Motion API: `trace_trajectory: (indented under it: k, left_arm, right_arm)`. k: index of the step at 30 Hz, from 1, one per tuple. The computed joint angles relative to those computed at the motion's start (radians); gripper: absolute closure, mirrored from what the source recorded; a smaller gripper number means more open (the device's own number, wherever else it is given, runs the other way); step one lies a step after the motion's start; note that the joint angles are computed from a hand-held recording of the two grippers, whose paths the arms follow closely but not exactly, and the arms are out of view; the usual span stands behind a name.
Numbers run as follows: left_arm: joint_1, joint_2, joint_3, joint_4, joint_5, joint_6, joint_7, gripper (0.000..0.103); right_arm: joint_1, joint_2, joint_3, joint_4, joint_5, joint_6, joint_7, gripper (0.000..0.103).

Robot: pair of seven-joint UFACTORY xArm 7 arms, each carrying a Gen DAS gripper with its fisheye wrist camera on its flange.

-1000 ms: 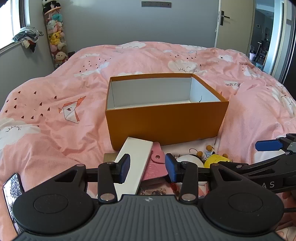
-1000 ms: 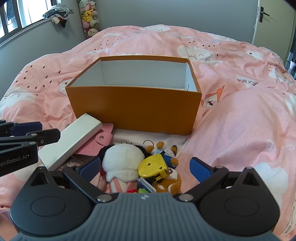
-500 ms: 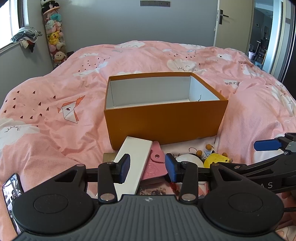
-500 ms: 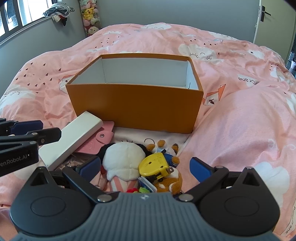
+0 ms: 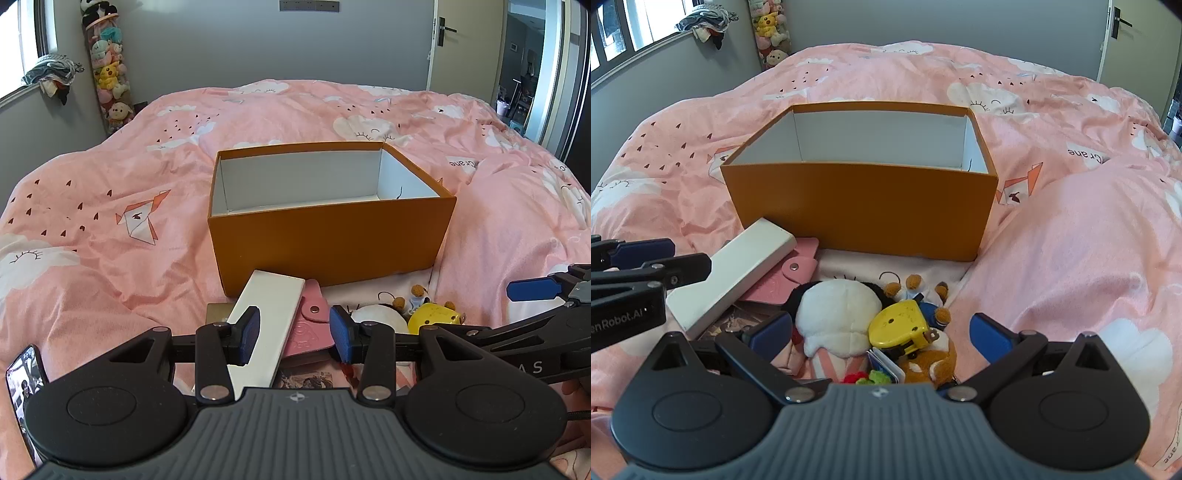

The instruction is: Organize objects

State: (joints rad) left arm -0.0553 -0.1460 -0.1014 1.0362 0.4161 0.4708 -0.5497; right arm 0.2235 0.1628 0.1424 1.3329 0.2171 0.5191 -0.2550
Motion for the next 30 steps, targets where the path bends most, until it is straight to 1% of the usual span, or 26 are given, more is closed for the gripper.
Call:
trace_trajectory:
  k: [9,15,19,21,22,26,30]
  left_arm:
    - [-0.004,-0.006,0.002,-0.007,-0.015,-0.005,0.022,0.054]
    - [-0.007,-0.002,0.009,-0.005,-0.052,-0.01,0.055,0.054]
    - [-0.006,-0.001,0.017,-0.003,-0.08,-0.006,0.086,0.054]
    - [-0.006,0.0,0.025,0.001,-0.106,-0.002,0.111,0.056]
    - [-0.005,0.001,0.029,0.002,-0.122,0.001,0.123,0.057]
    - [0.003,0.009,0.049,0.013,-0.188,0.031,0.172,0.06]
    - [0.028,0.012,0.064,0.016,-0.212,0.058,0.166,0.062]
  right_arm:
    - [0.003,0.003,0.0,0.004,-0.01,0.01,-0.001,0.001]
    - [0.001,0.014,0.004,0.022,0.001,0.031,-0.016,0.001]
    - [-0.008,0.033,0.02,0.055,0.052,0.065,-0.08,0.001]
    - [-0.009,0.047,0.029,0.076,0.071,0.081,-0.126,0.002]
    - [-0.008,0.056,0.032,0.091,0.077,0.091,-0.145,0.005]
    - [0.002,0.105,0.041,0.165,0.08,0.148,-0.2,0.024]
    - [0.006,0.163,0.053,0.252,0.104,0.201,-0.231,0.034]
